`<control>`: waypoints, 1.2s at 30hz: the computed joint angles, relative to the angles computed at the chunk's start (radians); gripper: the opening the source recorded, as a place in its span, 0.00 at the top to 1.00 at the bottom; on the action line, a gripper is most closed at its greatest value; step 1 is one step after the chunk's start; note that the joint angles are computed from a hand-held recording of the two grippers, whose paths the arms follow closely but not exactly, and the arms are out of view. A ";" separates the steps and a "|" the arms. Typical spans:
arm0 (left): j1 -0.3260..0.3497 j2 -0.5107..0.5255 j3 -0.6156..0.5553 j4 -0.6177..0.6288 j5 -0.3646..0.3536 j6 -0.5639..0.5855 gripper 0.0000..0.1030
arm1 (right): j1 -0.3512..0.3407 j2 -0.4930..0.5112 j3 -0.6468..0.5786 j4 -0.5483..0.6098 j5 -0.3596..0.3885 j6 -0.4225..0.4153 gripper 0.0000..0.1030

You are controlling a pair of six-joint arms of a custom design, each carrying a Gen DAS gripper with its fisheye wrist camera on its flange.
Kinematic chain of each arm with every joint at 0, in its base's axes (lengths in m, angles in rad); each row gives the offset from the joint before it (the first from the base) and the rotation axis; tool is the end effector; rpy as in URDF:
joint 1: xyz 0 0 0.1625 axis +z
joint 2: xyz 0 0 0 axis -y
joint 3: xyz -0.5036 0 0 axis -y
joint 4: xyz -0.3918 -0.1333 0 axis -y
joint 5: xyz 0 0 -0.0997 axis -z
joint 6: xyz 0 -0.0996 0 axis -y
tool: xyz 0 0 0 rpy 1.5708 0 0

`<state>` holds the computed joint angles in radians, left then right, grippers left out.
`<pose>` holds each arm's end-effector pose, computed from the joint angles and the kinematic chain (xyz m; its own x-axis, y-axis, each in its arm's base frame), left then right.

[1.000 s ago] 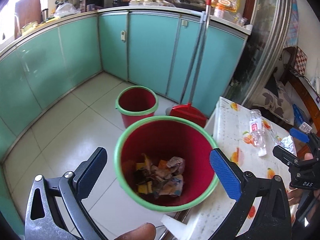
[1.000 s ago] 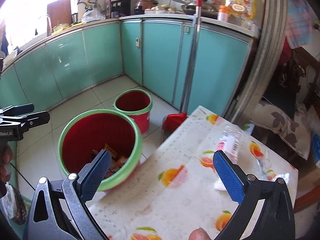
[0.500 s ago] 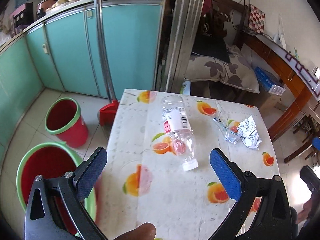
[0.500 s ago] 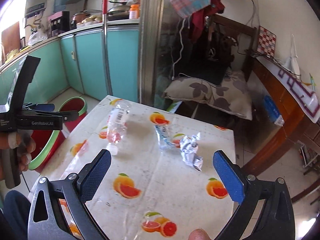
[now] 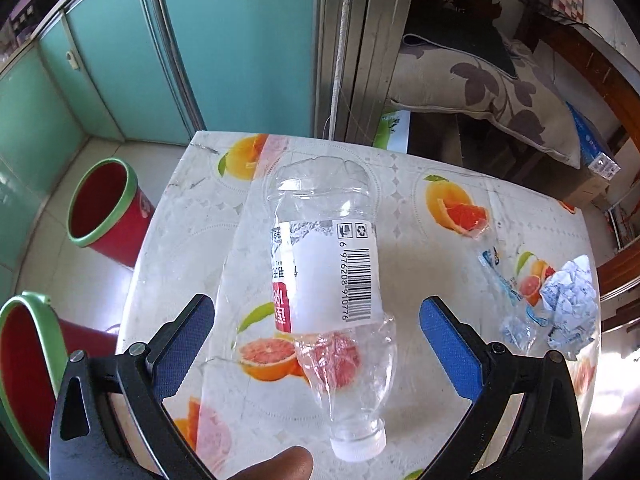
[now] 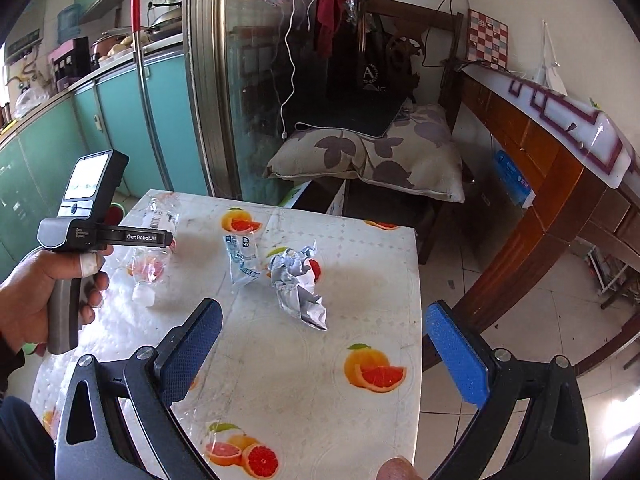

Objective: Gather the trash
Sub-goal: 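Return to the table and grasp the clear plastic water bottle with the left tool, then grasp the remaining crumpled silver foil with the right tool while the left tool holds the bottle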

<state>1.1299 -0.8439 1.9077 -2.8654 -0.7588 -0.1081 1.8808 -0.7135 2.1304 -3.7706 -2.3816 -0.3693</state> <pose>-0.0862 -0.6644 0.1524 -0.7339 0.0477 -0.6776 0.3382 0.8907 -0.3036 0.2290 -0.5146 0.1266 -0.6792 0.0144 0.7338 -0.4948 0.7295 -0.4723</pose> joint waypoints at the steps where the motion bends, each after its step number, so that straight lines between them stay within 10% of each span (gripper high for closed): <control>1: 0.006 0.007 -0.009 0.011 0.001 -0.003 0.00 | -0.005 0.003 -0.005 0.004 0.002 0.000 0.01; 4: 0.018 0.022 -0.031 0.040 -0.003 -0.017 0.03 | -0.021 0.014 -0.029 0.025 0.006 -0.001 0.01; 9: 0.025 0.030 -0.043 0.082 0.011 -0.027 0.45 | -0.046 0.041 -0.084 0.080 0.020 0.001 0.01; 36: -0.031 -0.171 0.153 -0.175 -0.004 0.143 0.45 | -0.176 0.211 -0.377 0.333 0.055 0.131 0.01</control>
<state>1.0993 -1.0145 2.0610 -3.0403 -0.7625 0.0348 1.7044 -0.5027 1.7535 -3.4377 -2.3269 -0.2384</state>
